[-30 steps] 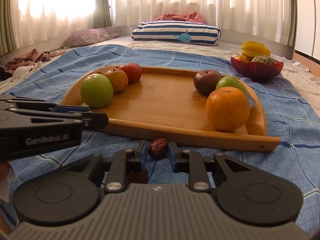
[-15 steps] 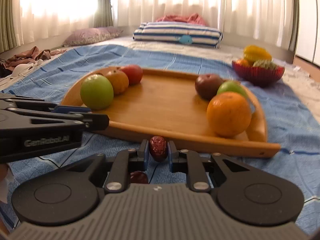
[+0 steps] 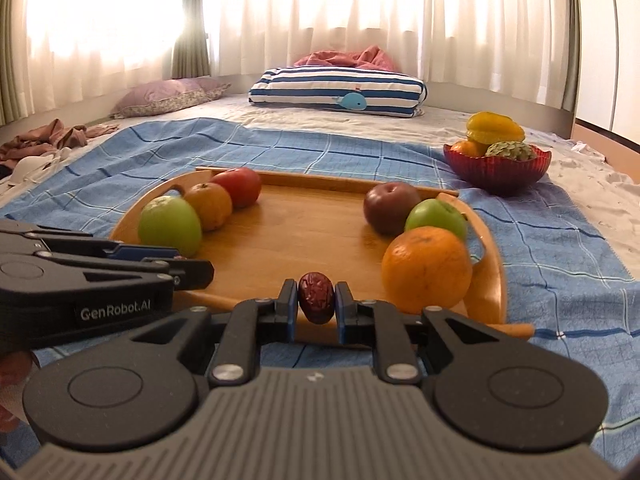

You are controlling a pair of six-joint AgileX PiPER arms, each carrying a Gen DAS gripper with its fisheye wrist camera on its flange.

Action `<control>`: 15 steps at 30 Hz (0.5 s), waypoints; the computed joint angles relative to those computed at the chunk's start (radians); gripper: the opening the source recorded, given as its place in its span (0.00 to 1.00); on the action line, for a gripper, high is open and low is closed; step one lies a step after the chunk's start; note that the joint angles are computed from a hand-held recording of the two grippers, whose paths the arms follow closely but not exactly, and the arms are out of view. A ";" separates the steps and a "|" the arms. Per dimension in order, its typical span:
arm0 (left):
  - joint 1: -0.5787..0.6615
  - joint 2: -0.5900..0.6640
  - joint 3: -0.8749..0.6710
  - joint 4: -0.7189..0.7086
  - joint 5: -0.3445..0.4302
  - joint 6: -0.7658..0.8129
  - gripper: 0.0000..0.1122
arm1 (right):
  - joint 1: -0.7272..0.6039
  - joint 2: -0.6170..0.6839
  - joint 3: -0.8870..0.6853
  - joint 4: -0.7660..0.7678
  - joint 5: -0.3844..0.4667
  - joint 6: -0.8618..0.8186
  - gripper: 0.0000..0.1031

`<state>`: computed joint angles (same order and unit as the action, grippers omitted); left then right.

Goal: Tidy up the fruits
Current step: 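Carry both held red dates up and over the wooden tray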

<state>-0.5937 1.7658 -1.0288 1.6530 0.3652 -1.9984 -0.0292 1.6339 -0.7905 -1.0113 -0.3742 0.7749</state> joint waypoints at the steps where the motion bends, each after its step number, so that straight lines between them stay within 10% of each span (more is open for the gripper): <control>1: 0.005 0.010 -0.016 -0.012 -0.003 0.018 0.21 | -0.002 0.006 -0.009 -0.004 0.001 0.006 0.22; 7: 0.050 0.058 -0.114 -0.065 -0.044 0.106 0.21 | -0.019 0.046 -0.081 -0.081 -0.007 0.095 0.22; 15: 0.140 0.171 -0.348 -0.522 -0.105 0.601 0.21 | -0.027 0.151 -0.277 -0.352 -0.003 0.408 0.22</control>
<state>-0.4536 1.9371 -1.3763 1.1312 0.2599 -1.3973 -0.0560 1.7849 -1.0677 -1.3634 -0.3775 1.1827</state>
